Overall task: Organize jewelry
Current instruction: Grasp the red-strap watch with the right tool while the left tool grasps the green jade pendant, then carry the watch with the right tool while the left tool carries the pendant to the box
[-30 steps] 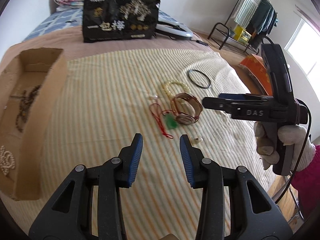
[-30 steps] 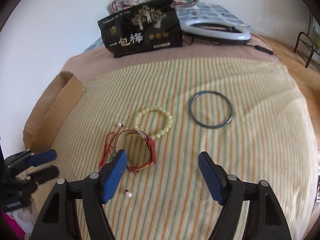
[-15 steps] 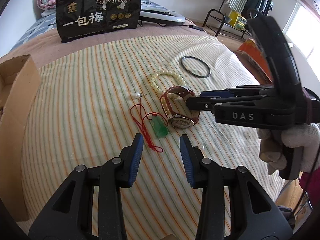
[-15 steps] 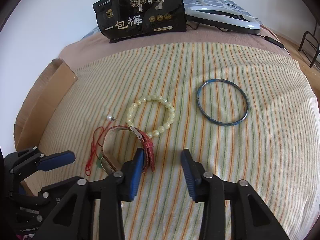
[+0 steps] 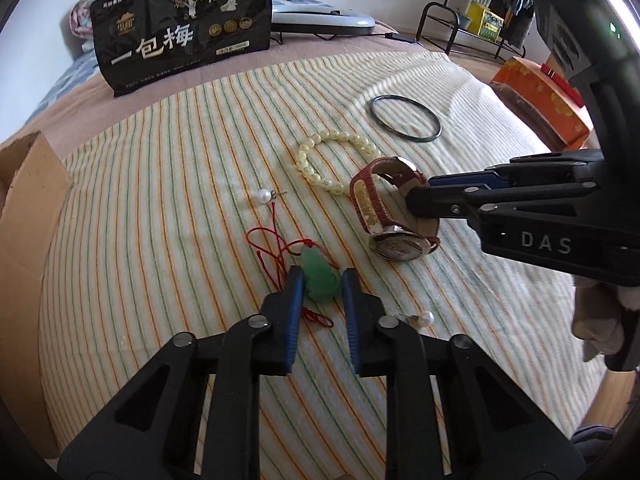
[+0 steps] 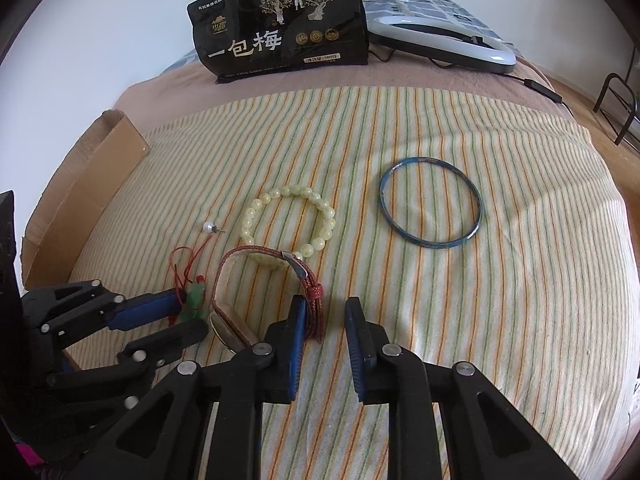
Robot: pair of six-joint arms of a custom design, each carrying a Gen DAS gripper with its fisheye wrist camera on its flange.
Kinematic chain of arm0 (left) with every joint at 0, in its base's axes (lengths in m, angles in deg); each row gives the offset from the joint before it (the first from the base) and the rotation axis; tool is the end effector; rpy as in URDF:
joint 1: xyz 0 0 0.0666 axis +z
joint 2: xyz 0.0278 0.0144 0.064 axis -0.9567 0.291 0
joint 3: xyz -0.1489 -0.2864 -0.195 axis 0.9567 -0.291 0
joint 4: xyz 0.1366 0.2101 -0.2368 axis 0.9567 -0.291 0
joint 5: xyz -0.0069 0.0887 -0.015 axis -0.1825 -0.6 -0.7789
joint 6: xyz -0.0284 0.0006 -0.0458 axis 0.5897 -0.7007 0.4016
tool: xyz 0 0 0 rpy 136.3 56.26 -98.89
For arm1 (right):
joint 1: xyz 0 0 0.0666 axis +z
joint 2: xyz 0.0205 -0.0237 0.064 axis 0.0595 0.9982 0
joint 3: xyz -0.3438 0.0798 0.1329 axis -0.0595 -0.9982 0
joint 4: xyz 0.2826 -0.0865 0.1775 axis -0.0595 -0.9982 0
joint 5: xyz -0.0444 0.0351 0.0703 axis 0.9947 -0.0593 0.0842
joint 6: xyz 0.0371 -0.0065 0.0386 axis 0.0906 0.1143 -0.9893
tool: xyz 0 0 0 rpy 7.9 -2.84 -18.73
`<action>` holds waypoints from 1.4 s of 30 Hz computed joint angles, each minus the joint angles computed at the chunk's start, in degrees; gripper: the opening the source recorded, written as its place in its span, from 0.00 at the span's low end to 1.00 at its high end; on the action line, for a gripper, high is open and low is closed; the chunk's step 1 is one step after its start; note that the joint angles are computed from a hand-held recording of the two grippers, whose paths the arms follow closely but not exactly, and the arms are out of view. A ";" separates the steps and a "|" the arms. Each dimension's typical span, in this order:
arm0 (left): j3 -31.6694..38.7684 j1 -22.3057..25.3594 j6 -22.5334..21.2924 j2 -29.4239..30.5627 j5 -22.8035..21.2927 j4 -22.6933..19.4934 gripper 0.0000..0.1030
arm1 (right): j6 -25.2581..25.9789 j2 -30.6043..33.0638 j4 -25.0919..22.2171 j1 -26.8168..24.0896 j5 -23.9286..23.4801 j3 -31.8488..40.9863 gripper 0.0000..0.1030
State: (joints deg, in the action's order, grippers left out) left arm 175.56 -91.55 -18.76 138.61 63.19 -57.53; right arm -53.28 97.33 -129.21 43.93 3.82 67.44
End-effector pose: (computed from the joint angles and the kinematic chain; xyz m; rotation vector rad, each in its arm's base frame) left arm 0.4913 -0.1729 0.3486 0.7577 2.4909 -0.3376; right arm 0.4475 0.3732 0.3713 -0.0047 2.6723 0.1919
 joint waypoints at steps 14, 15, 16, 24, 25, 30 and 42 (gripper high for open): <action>-1.60 2.47 0.99 -3.25 2.76 0.46 0.15 | -2.35 -1.94 2.21 0.44 -0.76 -1.95 0.05; -1.65 2.72 0.85 -3.64 2.86 0.43 0.15 | -2.59 -2.10 2.21 0.51 -0.67 -2.03 0.05; -1.77 2.94 0.69 -4.08 2.92 0.45 0.15 | -2.81 -2.30 2.22 0.57 -0.56 -2.14 0.05; -3.32 4.68 0.90 -7.59 3.82 0.67 0.15 | -4.13 -4.35 2.33 1.47 1.78 -3.11 0.05; -3.43 4.99 1.05 -7.88 4.04 0.75 0.15 | -4.29 -4.62 2.27 1.66 2.14 -3.23 0.05; -3.80 6.63 1.19 -9.74 4.94 0.62 0.15 | -5.01 -5.95 1.88 2.45 3.55 -3.41 0.05; -3.41 11.23 0.93 -14.63 8.17 0.00 0.15 | -6.23 -7.47 0.04 4.61 6.84 0.18 0.05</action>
State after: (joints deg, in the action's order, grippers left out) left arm 172.15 -80.31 -17.83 123.98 71.36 -57.53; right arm -59.51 89.86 -129.17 48.54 10.66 67.62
